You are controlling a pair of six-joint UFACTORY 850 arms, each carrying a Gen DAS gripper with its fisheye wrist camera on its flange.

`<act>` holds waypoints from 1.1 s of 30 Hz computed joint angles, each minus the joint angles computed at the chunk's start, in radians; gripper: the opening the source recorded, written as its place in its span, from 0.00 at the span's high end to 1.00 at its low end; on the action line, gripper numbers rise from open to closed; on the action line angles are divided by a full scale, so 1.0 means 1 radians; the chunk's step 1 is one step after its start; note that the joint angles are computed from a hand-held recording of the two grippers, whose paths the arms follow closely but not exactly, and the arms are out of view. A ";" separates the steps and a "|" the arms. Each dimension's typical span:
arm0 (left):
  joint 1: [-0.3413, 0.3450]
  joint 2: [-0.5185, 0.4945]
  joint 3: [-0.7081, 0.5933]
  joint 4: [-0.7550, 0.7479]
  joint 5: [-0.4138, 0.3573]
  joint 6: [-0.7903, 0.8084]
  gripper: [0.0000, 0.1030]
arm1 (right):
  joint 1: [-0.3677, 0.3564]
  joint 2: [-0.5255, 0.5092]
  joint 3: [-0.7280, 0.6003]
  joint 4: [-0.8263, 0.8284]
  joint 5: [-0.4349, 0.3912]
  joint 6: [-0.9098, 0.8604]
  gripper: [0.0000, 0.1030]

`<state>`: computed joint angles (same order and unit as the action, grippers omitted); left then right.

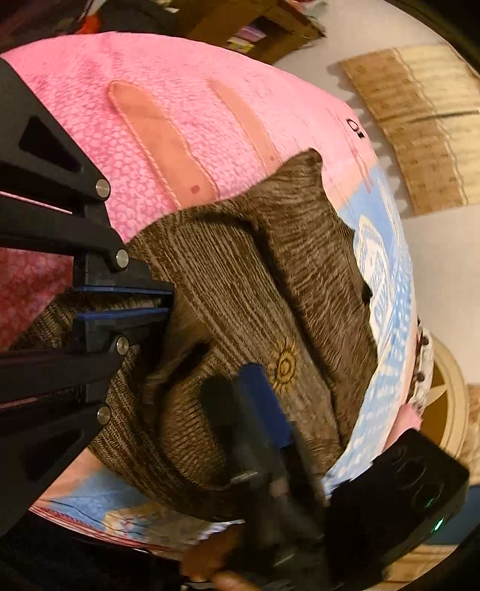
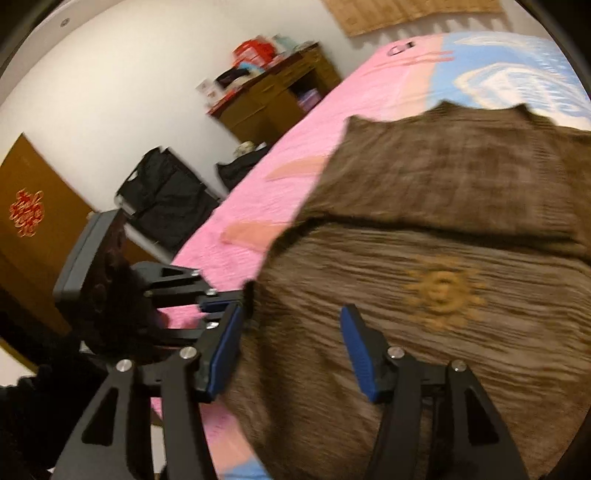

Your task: Fold small clothes

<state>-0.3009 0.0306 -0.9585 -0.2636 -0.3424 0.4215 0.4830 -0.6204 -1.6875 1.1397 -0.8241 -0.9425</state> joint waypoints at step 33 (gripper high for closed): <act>-0.019 -0.032 -0.064 -0.164 -0.048 0.480 0.93 | -0.010 0.013 0.006 -0.144 -0.054 -0.150 0.86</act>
